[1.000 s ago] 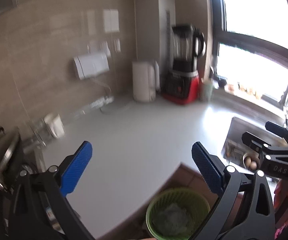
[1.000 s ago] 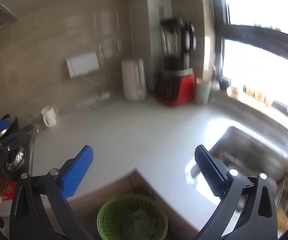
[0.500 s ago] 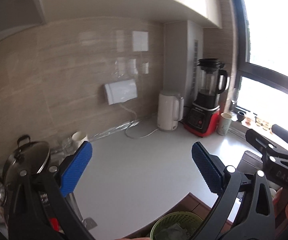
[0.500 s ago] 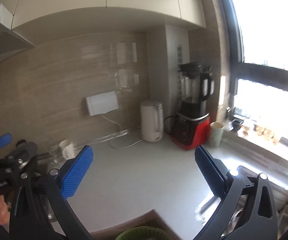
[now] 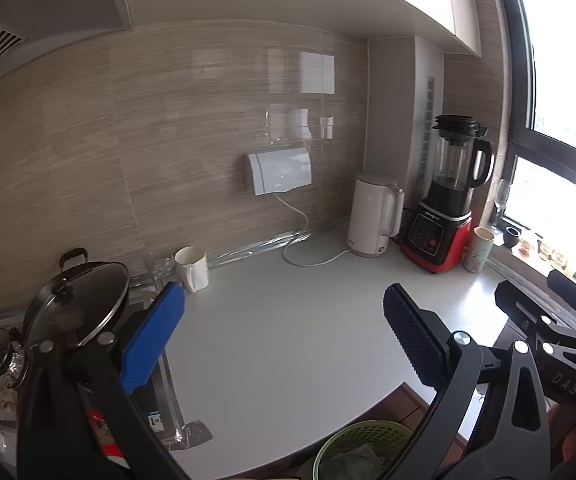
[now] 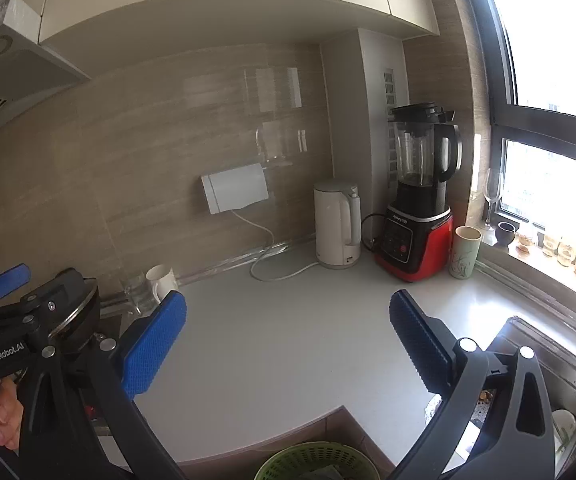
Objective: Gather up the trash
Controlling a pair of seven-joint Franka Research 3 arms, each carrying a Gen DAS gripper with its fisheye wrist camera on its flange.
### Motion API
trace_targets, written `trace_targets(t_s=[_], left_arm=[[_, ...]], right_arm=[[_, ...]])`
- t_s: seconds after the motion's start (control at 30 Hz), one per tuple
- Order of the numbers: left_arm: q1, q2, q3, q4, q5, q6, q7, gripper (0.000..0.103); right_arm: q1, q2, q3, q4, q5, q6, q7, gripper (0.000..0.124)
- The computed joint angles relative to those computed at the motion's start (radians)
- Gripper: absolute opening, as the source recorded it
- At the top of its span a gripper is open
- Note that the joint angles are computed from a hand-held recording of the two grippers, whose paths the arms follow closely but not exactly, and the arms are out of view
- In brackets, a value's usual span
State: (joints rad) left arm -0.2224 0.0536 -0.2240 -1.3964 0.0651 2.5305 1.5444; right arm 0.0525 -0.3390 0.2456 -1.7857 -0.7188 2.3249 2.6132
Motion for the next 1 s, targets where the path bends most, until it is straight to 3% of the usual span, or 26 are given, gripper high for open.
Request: trace_targets(t_s=[0.6,1.0], left_arm=[[-0.003,0.003,-0.002,0.003,0.001,-0.014,0.004,0.095],[-0.012,0.019,0.003,0.02,0.1,-0.019,-0.079,0.095]], right_arm=[[0.001,-0.006,0.004,-0.011,0.005,-0.004,0.012,0.101],[0.018,0.022,-0.001,0.013,0.005,-0.022,0.01,0.101]])
